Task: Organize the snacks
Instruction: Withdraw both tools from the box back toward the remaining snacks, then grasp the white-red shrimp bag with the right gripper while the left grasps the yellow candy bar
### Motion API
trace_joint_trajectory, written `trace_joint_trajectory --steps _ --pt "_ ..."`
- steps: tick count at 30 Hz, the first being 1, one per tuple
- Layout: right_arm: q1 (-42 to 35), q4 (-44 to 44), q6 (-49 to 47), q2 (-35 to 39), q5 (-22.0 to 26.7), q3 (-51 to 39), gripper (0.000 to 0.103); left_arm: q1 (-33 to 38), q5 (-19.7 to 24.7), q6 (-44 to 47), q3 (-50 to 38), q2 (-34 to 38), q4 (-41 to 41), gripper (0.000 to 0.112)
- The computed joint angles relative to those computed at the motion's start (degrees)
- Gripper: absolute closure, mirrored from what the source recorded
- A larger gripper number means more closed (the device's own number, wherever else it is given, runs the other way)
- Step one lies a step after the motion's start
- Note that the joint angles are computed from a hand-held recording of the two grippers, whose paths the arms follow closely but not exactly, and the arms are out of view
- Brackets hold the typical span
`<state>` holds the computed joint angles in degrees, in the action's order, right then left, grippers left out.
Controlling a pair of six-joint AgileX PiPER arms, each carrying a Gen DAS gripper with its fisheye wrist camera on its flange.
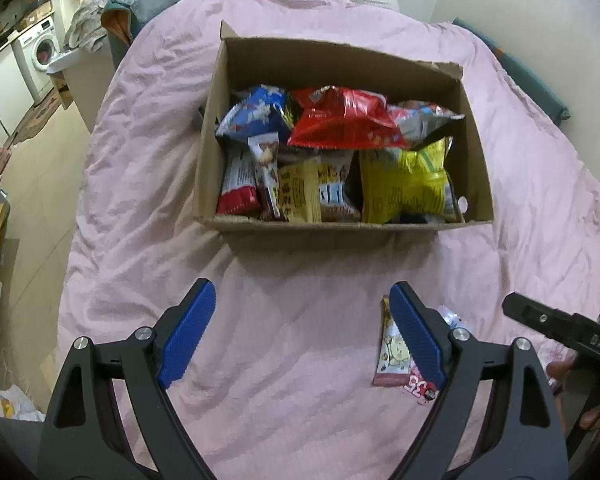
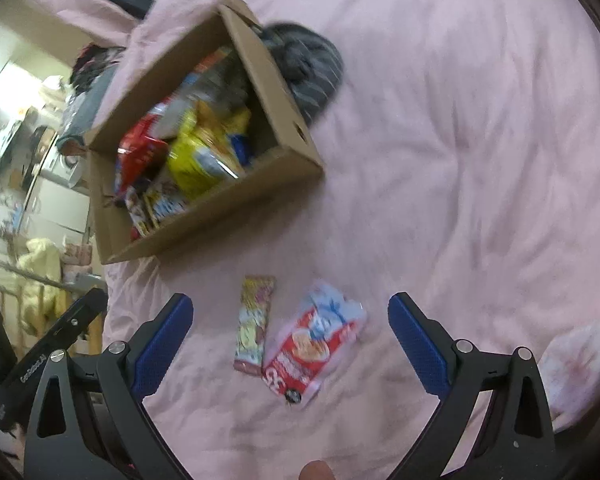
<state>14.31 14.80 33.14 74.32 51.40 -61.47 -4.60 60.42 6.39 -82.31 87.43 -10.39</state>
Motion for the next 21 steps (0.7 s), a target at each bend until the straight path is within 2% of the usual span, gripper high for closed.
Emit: trace_joint_trajectory --steps 3,4,5,6,9,14,17,21 --pt "-2.50 5.58 -3.87 1.18 1.13 1.97 0.005 -0.02 -0.19 -0.80 0.53 -0.34 0.34 0.026" --pt "-2.93 7.11 -5.29 1.60 1.22 2.45 0.011 0.08 -0.13 -0.95 0.40 -0.30 0.28 0.026" --pt "-3.08 8.55 -6.74 2.23 1.51 2.60 0.027 0.28 -0.08 -0.94 0.41 -0.39 0.02 0.026" --pt "-2.80 9.65 -7.94 3.20 1.87 2.63 0.033 0.64 0.13 -0.80 0.33 -0.44 -0.36 0.026" --pt "-1.27 10.18 -7.51 5.94 2.30 3.08 0.038 1.18 0.59 -0.64 -0.07 -0.36 -0.79 0.026" --pt "2.86 5.57 -1.60 11.25 2.24 1.67 0.037 2.16 1.46 -0.01 -0.18 -0.49 -2.12 0.026" --pt "5.38 2.32 2.17 14.05 2.26 -0.46 0.030 2.67 1.64 0.68 -0.08 -0.82 -2.74 0.026" --pt "9.59 -2.87 6.27 17.27 2.98 -3.60 0.016 2.95 1.72 0.88 0.00 -0.90 -2.99 0.026"
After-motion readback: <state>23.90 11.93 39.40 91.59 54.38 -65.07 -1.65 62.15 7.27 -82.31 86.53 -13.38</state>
